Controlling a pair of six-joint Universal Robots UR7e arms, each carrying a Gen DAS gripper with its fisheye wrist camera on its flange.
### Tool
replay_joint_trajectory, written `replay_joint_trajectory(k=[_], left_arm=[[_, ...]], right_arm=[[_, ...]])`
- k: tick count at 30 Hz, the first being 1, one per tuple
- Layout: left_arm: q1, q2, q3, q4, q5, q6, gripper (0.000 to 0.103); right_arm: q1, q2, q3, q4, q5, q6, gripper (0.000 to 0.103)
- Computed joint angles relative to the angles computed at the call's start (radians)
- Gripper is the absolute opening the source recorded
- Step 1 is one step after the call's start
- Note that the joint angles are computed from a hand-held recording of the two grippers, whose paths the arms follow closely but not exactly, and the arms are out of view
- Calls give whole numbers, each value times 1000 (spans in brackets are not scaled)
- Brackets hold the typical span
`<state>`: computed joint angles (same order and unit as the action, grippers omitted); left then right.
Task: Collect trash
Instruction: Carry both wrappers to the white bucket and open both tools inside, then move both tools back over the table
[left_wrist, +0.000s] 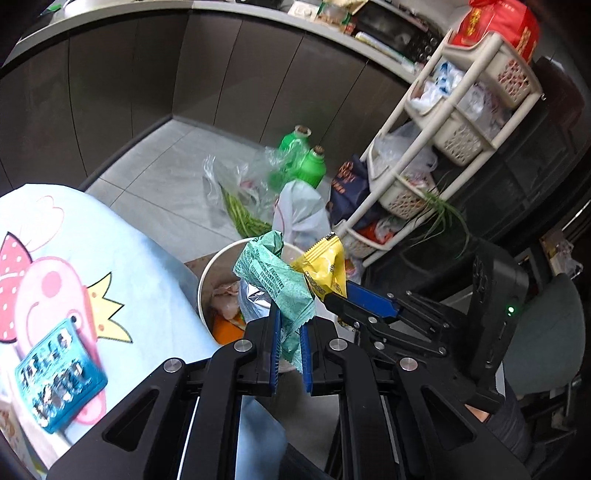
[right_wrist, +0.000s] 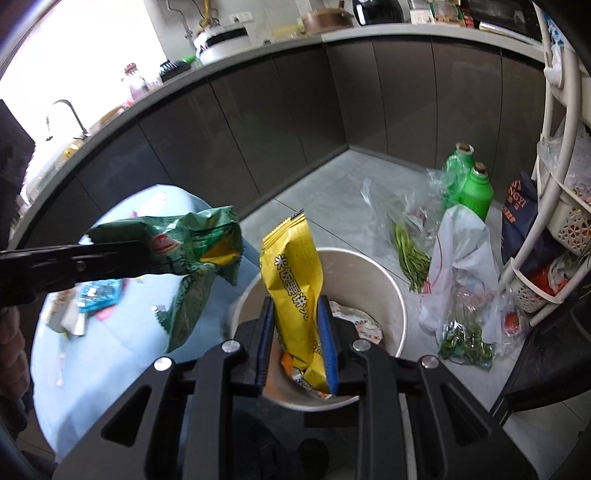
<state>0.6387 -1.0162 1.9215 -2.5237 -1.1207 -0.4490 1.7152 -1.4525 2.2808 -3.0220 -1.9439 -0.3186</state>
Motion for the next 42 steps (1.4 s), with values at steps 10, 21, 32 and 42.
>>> replay_joint_trajectory(k=[10,21,32,42], left_arm=[[4,17,1,-46,90,-30,54],[-54,-33,54,-95,251,-80,94],[-98,-112,82,-28,287,-162,94],[-201,-307,136,191,384,-375,94]], right_arm=[[-47,58,11,-78,-12,-92,71],[-19,25,45,-32,-22,-122,99],[66,-21,25,-48,-68,-97,100],[197,-97,-20,13,-13,-48,100]])
